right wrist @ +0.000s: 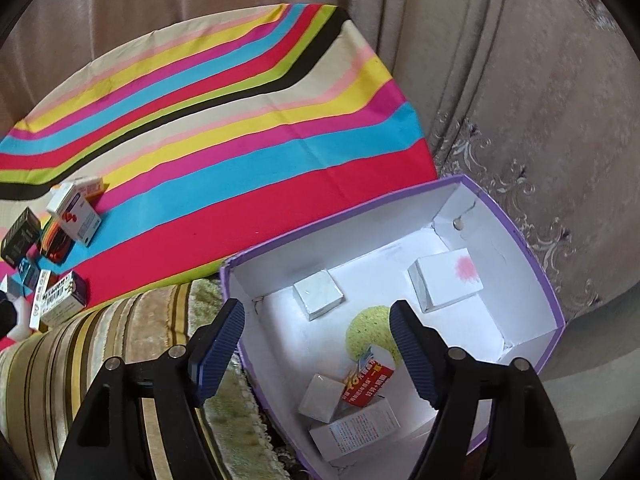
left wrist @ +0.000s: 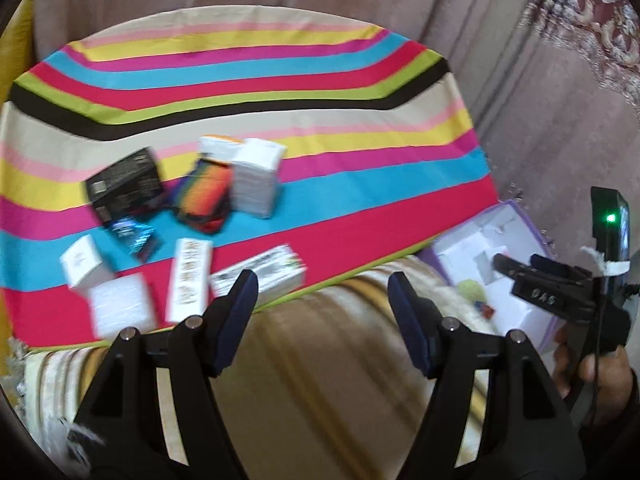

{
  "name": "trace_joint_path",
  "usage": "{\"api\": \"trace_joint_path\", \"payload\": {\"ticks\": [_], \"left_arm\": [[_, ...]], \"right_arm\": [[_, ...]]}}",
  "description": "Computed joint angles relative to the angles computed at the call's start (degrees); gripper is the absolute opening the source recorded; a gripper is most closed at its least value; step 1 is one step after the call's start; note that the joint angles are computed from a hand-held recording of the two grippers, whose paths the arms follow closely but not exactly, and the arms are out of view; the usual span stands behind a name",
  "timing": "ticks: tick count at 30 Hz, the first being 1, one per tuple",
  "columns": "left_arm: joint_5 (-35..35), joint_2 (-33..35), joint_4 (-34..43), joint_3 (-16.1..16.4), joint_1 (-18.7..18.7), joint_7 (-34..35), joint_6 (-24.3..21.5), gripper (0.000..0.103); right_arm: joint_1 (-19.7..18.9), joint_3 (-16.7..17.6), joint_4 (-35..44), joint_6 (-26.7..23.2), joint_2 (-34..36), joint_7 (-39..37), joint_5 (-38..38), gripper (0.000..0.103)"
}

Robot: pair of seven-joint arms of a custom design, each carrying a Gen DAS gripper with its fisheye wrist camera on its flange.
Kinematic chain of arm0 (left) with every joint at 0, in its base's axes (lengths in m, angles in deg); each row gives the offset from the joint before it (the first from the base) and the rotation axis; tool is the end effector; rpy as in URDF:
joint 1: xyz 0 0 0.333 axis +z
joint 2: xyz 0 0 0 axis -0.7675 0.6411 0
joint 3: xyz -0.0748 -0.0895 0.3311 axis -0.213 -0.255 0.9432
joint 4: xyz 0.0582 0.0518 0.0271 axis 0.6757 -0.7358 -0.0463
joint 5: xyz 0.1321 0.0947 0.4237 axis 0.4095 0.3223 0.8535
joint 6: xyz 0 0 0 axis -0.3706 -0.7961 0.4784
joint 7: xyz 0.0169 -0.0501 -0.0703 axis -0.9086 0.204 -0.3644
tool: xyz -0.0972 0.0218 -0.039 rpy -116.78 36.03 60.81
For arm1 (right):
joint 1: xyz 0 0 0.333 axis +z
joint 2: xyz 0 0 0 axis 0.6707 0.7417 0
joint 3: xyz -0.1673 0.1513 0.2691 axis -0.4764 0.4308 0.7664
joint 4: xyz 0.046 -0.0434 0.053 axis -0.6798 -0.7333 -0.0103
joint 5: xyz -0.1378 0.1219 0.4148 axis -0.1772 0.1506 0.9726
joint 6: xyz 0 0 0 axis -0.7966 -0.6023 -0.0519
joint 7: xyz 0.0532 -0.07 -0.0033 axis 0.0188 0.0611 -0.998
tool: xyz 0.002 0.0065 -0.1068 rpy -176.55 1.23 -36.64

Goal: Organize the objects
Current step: 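Move both grippers back over the remaining items on the cloth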

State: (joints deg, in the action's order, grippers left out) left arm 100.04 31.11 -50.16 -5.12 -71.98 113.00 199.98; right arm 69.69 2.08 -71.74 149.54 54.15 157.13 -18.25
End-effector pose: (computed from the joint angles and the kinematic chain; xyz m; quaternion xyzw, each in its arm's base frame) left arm 0.5988 -0.4141 0.5326 -0.6950 0.6306 -0.3081 0.1564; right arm 0.6460 0.3444 0.4941 -0.6429 0.7150 -0.2197 0.1646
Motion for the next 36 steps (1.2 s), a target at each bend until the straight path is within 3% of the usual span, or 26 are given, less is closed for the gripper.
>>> {"api": "trace_joint_path", "payload": {"ticks": [16,36], "left_arm": [[-0.56,-11.73,-15.06,-0.23,5.15,-6.28,-1.37,0.071],[-8.19,-11.85,-17.37,0.65,8.84,-2.55,-2.02,0.071]], "right_arm": [[2.72,0.24,7.80,-1.51,5.49,-6.03,2.26,0.076],[5.80,-0.65,23.12,-4.77,17.04,-18.51,11.62,0.076]]}}
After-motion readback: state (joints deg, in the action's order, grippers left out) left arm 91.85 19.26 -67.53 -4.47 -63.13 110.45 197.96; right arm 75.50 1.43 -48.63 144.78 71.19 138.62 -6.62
